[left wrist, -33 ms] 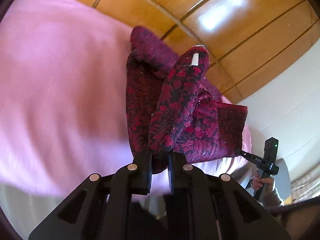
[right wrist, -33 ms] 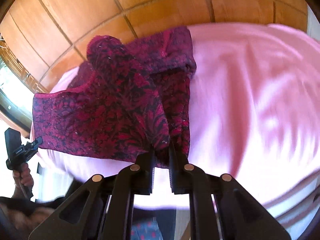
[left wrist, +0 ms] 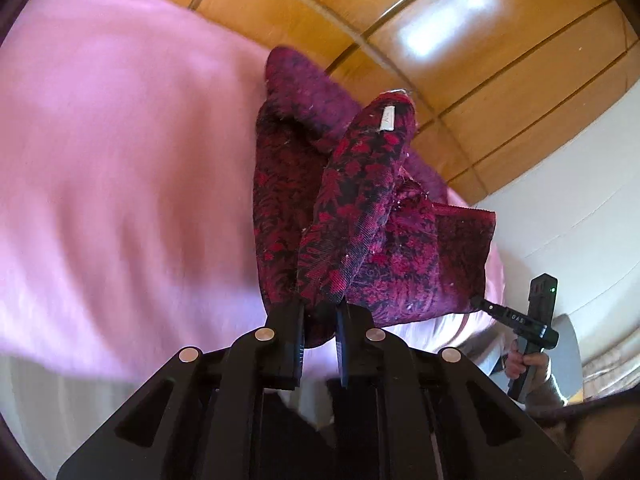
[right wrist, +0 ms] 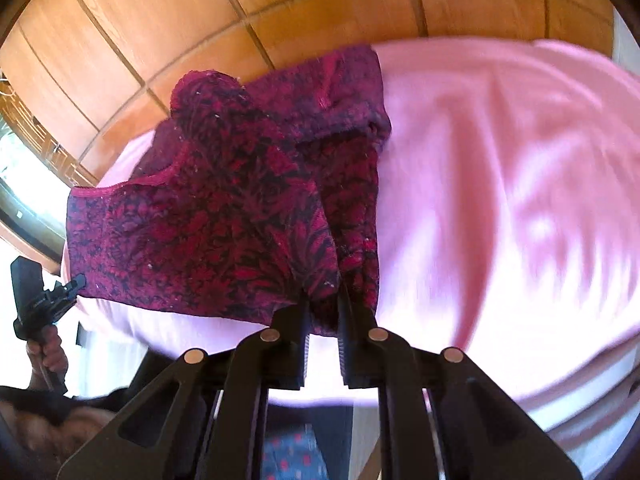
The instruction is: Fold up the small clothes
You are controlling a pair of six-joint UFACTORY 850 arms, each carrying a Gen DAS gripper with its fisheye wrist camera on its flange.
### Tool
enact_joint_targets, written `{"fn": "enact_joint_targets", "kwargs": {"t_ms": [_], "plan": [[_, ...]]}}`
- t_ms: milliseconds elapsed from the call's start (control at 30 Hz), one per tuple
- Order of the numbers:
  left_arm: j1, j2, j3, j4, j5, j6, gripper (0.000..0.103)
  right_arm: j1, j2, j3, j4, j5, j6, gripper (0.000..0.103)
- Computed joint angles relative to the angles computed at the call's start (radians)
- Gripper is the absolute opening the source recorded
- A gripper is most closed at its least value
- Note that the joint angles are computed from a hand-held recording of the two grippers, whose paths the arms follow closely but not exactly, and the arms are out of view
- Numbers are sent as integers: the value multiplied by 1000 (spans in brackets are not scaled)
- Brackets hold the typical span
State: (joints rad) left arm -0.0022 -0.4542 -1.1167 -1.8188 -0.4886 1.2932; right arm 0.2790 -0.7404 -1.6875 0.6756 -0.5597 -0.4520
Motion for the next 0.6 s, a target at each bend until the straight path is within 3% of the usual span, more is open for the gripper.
{"fn": "enact_joint_targets", "kwargs": {"t_ms": [133, 167, 200, 267, 300, 400, 500, 600], "plan": [[-29, -3, -27, 62, 103, -60, 20, 12, 5, 12, -60, 1, 44, 13], [-26, -10, -44, 61, 110, -63, 21, 17, -1, -4, -88, 4, 65, 18], [-20, -12, -49, 40, 97, -39, 30, 24, -5, -21, -127, 12, 88, 28], [-21, -5, -60, -46, 142, 54, 50, 44, -3, -44, -196, 69, 110, 44], [-21, -6, -70, -73, 158, 87, 55, 53, 2, -47, -218, 92, 114, 46], [-21, -22, -115, -51, 167, 108, 55, 84, -16, -100, -306, 151, 146, 53], [-34, -60, -181, 59, 194, 70, 55, 112, -55, -163, -417, 187, 178, 53], [-46, -101, -236, 211, 205, -32, 55, 137, -142, -288, -581, 159, 264, 52]]}}
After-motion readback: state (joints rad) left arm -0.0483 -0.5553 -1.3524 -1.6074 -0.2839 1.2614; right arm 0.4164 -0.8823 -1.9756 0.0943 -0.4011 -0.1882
